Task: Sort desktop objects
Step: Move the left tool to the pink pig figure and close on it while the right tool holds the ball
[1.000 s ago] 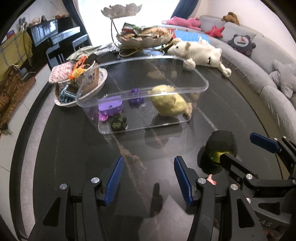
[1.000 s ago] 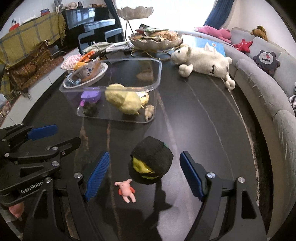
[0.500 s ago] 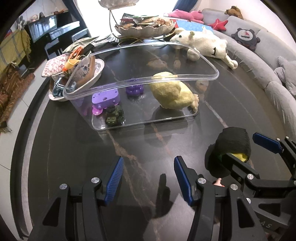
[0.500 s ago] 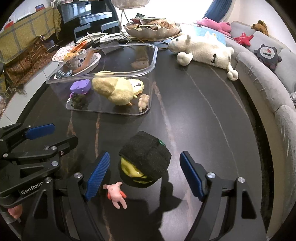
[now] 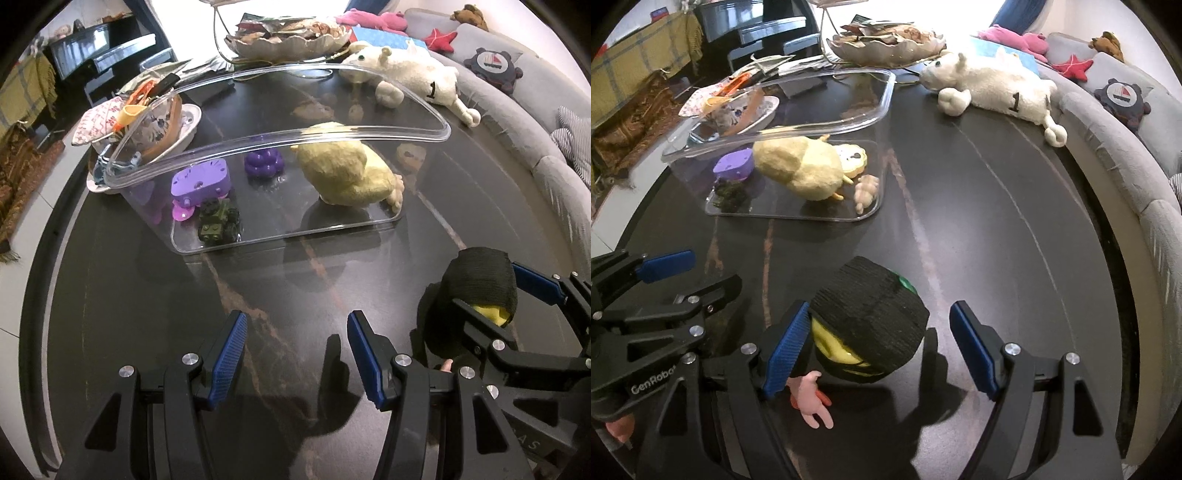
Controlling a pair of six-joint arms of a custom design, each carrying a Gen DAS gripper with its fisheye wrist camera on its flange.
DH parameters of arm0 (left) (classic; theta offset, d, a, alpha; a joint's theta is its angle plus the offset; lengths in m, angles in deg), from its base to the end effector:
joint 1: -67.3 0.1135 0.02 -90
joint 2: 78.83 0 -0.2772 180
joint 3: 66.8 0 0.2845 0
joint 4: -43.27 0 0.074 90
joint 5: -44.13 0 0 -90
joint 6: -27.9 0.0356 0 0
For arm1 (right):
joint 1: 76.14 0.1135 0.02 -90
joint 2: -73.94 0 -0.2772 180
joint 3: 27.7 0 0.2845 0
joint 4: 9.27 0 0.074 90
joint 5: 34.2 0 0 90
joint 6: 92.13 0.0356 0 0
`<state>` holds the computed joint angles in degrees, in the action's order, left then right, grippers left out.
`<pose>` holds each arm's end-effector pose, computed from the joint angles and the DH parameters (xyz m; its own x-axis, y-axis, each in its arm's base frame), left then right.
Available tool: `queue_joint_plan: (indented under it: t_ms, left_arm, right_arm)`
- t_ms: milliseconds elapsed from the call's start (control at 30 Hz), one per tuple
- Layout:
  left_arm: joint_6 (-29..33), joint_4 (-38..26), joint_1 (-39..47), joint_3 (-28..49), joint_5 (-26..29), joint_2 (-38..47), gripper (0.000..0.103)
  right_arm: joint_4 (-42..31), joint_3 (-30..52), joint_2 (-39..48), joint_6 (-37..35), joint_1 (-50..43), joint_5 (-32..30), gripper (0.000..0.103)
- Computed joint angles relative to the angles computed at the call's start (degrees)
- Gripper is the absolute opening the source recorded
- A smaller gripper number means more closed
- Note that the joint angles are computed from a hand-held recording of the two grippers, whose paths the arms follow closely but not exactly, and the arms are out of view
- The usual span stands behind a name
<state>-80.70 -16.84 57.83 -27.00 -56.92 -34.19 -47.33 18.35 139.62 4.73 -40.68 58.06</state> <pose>0.1514 -0.0183 0.1856 -0.8729 -0.1718 -0.4567 -0.2078 0.9777 0.0295 0.1901 0.1337 0.1779 -0.7507 -0.3881 -0.5347 -0.4763 0.8788 0.0308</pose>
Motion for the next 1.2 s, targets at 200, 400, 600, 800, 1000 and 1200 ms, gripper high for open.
queue_joint_plan:
  t_ms: [200, 400, 600, 800, 1000, 1200]
  left_arm:
    - [0.34, 0.32, 0.38, -0.03, 0.49, 0.34, 0.053]
    - [-0.04, 0.16, -1.31, 0.13, 0.23, 0.24, 0.053]
    - [-0.42, -1.33, -2.71, 0.67, 0.24, -1.11, 0.053]
    - [-0.89, -4.05, -6.0, 1.18, -0.55, -3.52, 0.053]
    - [-4.47, -6.49, -11.32, 2.15, -2.61, -5.09, 0.053]
    - [-9.61, -9.06, -17.03, 2.39, -2.97, -7.11, 0.053]
  right_arm:
    - [0.41, -0.07, 0.6, 0.32, -0.23, -1.06, 0.069]
    - [-0.54, -0.06, 0.24, 0.63, -0.04, -1.35, 0.057]
    - [-1.63, -0.69, -1.85, 0.45, -1.1, -2.39, 0.057]
    - [-2.77, -1.3, -4.83, 0.63, -1.65, -1.56, 0.057]
    - [-5.26, -2.81, -10.49, 1.4, -1.2, 1.15, 0.057]
    - [-9.66, -4.95, -19.45, 2.35, -1.56, 2.02, 0.057]
